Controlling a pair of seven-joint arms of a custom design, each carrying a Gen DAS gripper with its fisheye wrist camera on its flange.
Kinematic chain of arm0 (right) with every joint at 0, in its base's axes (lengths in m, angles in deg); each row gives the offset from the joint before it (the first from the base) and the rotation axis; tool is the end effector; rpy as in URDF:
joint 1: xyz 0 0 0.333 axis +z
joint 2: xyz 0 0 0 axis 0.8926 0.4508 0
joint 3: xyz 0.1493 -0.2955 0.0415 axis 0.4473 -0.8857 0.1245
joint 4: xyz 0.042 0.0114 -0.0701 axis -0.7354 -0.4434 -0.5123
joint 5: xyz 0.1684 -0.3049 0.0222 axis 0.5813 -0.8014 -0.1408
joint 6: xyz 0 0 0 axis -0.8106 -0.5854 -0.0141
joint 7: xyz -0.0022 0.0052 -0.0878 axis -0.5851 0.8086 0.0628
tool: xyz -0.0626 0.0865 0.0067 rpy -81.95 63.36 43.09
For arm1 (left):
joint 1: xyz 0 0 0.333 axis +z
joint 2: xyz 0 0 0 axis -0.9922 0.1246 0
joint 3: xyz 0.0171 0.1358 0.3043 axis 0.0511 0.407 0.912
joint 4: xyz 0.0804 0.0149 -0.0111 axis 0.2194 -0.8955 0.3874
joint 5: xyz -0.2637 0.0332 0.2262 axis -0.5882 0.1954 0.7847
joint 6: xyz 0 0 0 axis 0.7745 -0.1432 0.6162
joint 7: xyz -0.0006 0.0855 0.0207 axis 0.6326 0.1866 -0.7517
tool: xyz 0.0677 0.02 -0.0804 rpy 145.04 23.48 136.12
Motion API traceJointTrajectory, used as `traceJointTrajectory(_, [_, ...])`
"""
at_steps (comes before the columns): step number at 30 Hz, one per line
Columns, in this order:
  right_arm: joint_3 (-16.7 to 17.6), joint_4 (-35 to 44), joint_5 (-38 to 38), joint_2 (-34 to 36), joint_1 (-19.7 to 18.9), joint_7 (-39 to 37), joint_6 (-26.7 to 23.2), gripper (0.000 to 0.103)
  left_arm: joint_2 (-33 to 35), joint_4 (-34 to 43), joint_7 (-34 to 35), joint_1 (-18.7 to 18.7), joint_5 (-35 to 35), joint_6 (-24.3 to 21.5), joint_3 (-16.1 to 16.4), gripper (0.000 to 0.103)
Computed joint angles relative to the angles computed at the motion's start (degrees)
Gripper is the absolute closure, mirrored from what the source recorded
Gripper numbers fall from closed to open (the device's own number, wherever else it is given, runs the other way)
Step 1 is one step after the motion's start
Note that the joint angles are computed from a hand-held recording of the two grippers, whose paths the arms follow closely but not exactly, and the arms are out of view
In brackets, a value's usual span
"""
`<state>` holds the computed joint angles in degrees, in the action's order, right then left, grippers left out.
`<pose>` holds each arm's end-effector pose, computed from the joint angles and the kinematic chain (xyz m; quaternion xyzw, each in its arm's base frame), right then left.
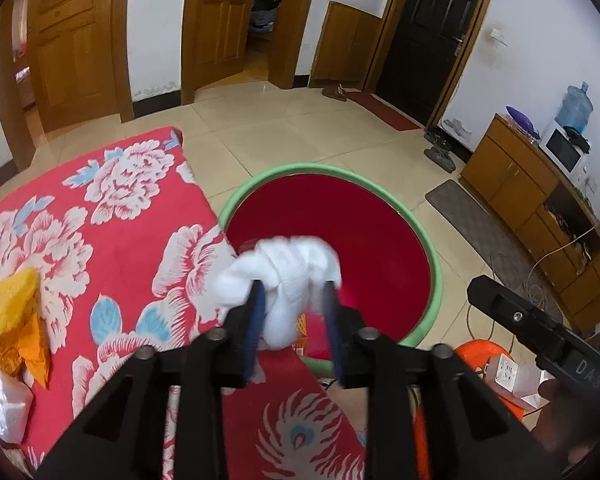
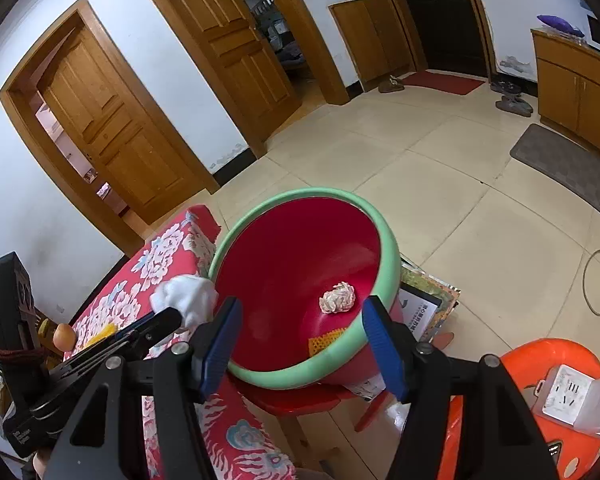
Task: Collect trash
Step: 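Open the left tool over the bucket to drop the white sock, then move the right tool to the crumpled white paper and grasp it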
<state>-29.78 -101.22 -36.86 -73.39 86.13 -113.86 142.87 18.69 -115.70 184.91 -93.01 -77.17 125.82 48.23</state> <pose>0.5090 0.2453 0.4218 -0.2895 0.8722 -0.2384 0.3141 0.6808 -0.3188 0.4066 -0.3533 0.8654 -0.3540 0.0320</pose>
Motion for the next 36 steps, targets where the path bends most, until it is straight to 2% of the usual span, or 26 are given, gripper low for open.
traceJointTrajectory(3, [0.02,-0.55,0.08,-0.43,0.02,0.49,-0.29,0.038,-1.1,-2.06,0.89,0.28,-0.12,1.92,-0.3,0.065])
traceJointTrajectory(6, [0.24,-0.42,0.33,-0.47,0.06,0.51,-0.45,0.037,-1.93,-3.18,0.61,0.94,-0.52,1.91,-0.41,0.064])
traceJointTrajectory(9, [0.61,0.23,0.38,-0.39,0.47,0.18,-0.93,0.037,-3.01,-4.5,0.16,1.99,-1.61,1.65,-0.58,0.056])
traceJointTrajectory(12, [0.88,0.87,0.13,-0.27,1.06,0.2,-1.33,0.034,-4.35,-6.08,0.42,3.15,-2.66,1.93,-0.67,0.053])
traceJointTrajectory(16, [1.43,2.78,0.34,0.38,2.27,-0.91,-2.28,0.03,-7.41,-10.25,2.31,5.61,-5.01,4.36,-1.3,0.042])
traceJointTrajectory(28, [1.64,9.98,0.71,4.61,7.34,-4.52,-3.08,0.028,-16.0,-20.81,10.84,12.64,-14.45,8.07,-1.84,0.042])
traceJointTrajectory(36, [0.73,16.47,3.52,9.0,11.04,-8.33,-3.07,0.028,-18.12,-23.04,12.68,14.85,-18.75,9.15,1.65,0.04])
